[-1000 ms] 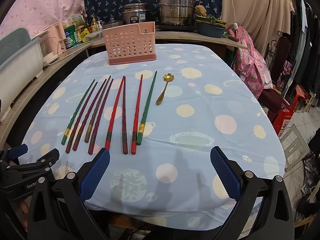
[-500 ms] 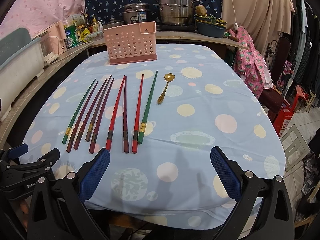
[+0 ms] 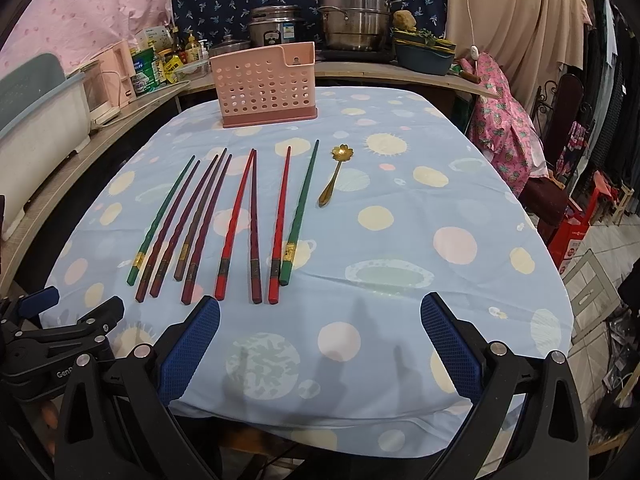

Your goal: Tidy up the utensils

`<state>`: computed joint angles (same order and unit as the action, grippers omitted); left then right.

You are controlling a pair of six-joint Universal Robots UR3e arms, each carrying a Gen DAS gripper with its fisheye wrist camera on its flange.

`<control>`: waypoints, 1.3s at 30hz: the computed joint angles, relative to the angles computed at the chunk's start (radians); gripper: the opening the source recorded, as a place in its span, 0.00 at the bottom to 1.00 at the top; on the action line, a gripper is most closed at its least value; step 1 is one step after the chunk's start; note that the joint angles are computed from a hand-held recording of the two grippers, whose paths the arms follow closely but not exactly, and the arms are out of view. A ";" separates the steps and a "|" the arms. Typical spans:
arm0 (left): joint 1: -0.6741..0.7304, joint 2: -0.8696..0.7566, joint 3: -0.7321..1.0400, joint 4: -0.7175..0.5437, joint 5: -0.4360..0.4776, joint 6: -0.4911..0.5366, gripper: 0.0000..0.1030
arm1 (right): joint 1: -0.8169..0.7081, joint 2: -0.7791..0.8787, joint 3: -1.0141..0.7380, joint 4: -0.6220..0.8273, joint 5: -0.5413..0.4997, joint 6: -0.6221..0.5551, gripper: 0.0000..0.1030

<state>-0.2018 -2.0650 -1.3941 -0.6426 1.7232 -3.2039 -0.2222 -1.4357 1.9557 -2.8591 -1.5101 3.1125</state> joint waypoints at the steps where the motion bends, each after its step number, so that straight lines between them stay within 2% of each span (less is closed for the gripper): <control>1: -0.002 -0.001 0.002 -0.002 0.001 -0.001 0.93 | -0.001 0.000 0.000 0.000 0.000 -0.001 0.94; 28: -0.011 -0.023 0.022 -0.013 0.003 -0.007 0.93 | -0.034 0.008 0.001 0.010 0.032 -0.008 0.94; 39: 0.033 -0.048 0.062 -0.043 -0.036 -0.013 0.93 | -0.066 0.025 -0.005 -0.002 0.056 -0.008 0.94</control>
